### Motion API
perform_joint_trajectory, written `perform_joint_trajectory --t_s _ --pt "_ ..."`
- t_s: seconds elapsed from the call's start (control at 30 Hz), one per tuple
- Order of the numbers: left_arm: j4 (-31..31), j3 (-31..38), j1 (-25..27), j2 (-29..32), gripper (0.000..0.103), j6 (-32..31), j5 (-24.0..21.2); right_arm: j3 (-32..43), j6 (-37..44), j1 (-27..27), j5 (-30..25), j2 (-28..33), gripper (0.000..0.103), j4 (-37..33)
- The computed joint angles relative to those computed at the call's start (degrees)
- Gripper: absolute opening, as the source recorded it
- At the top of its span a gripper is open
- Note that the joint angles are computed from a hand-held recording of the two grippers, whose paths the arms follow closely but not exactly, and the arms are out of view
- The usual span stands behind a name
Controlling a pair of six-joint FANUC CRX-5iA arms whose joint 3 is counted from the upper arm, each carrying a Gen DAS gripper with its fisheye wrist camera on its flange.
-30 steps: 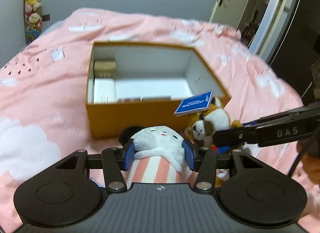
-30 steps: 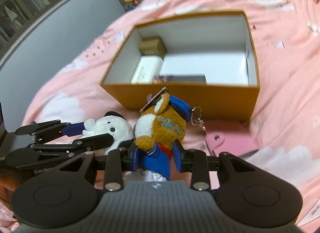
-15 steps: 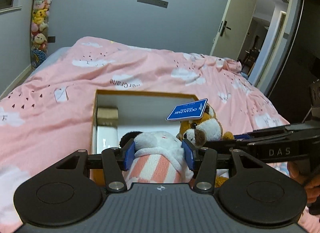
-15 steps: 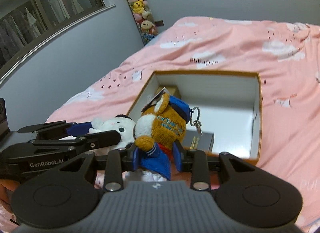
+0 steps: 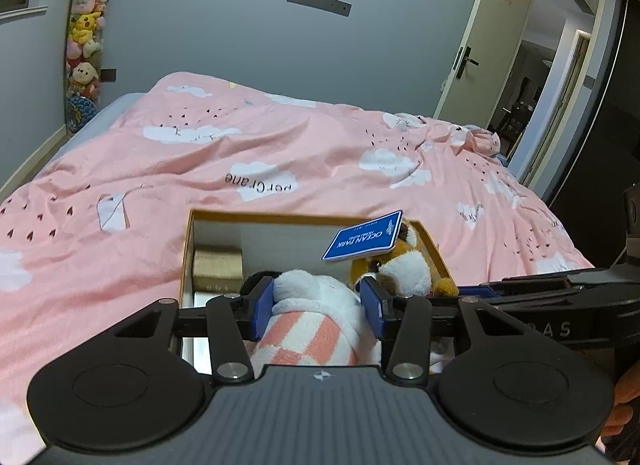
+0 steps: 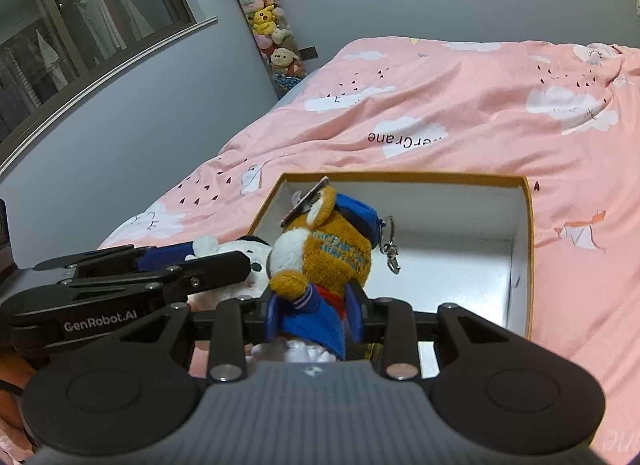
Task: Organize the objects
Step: 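Lift the white plush and dog plush over the orange box with both grippers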
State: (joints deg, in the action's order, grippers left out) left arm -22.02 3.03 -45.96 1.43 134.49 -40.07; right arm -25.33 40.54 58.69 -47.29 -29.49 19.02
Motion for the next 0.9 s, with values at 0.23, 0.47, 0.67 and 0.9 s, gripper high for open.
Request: perform_joint_trajectory --t_s 0.23,0.47,0.67,0.9 --pt "14.07 -1.5 6.45 2.57 0.015 -15.28 7.66 6.06 10.02 -6.4 3.43 5.88 0.034 -9.7" --pt "23.54 -1.23 10.22 5.35 0.031 -26.24 3.89 9.77 14.59 -10.97 2.07 12.0 0.034 -13.05" --pt "27.21 1.03 11.6 9.66 0.042 -27.98 -1.91 9.34 15.07 -13.86 1.13 13.68 0.035 -12.83" --pt "29.27 3.13 12.03 13.38 0.046 -27.49 -6.18 9.56 17.91 -16.63 -1.84 15.48 0.035 -16.11"
